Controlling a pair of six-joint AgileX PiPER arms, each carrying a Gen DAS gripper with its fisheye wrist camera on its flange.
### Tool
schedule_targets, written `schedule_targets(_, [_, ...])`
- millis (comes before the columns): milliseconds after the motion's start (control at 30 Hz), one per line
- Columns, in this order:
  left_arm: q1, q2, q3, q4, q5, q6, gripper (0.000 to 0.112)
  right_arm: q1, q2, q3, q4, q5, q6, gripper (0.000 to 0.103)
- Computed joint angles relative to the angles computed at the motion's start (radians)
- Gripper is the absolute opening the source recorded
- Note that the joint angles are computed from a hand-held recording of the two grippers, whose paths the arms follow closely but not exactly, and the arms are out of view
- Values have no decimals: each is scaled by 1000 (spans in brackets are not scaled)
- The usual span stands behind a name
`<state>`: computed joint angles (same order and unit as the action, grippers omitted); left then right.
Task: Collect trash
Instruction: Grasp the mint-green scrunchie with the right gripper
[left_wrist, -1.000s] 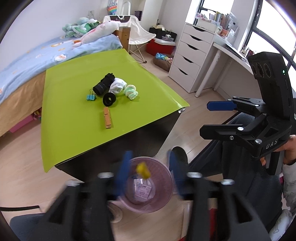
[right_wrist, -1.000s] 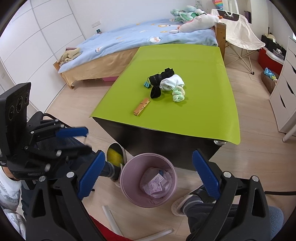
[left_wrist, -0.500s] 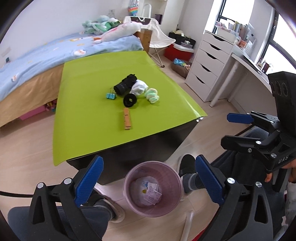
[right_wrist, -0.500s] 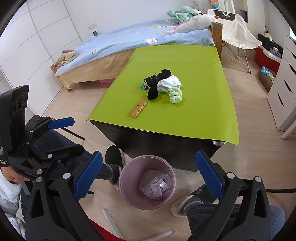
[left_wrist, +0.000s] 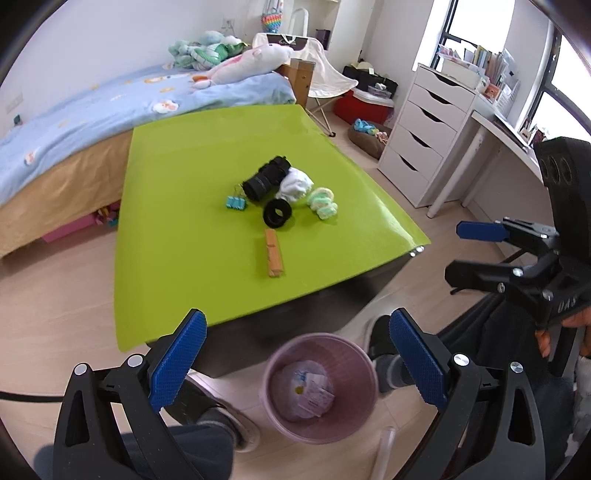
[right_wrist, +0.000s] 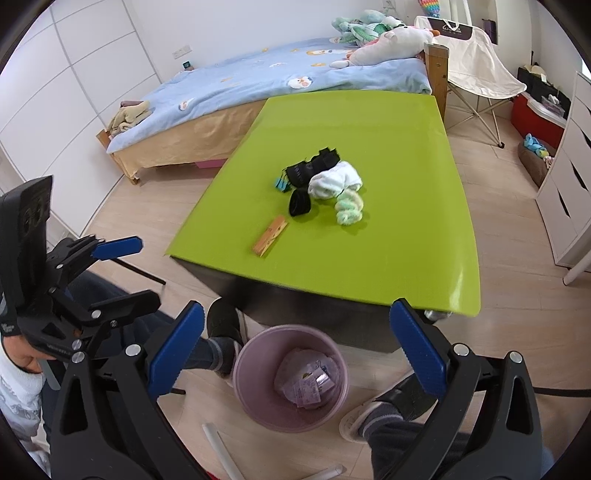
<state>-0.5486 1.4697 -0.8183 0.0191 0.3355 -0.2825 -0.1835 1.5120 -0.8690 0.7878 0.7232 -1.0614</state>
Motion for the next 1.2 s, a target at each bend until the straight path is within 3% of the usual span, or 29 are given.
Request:
schedule_targets(67, [19, 11, -14, -33, -3, 42, 95, 13, 46, -53, -10, -1, 20, 99])
schedule_targets(167, [22, 25, -36, 80, -2, -60, 95, 38, 113, -133, -40, -12, 59, 99])
schedule_targets(267, [39, 39, -55, 70, -6, -35, 95, 66, 191, -226, -88, -17, 115, 99])
schedule_targets(433, [79, 60, -78, -87, -10, 122, 95, 100, 343, -416, -194, 27, 239, 99])
schedule_targets(600, [78, 82, -91, -71, -10, 110, 95, 142, 481, -592, -334, 70, 409, 99])
schedule_targets(733, [77, 98, -101, -28, -6, 70, 95, 166, 601, -772, -443, 150, 574, 99])
schedule_targets(867, [77, 113, -110, 23, 3, 19, 95, 188, 750, -995, -536, 303, 710, 99])
schedule_targets(1100, [80, 139, -120, 99, 7, -52, 95, 214, 847, -1094, -567, 337, 724, 99])
schedule_targets(1167, [95, 139, -118, 17, 6, 22, 95, 219, 868, -1123, -564, 345, 716, 92])
schedule_targets(1200, [100, 139, -117, -7, 8, 45, 95, 225, 874, -1128, -571, 345, 712, 76])
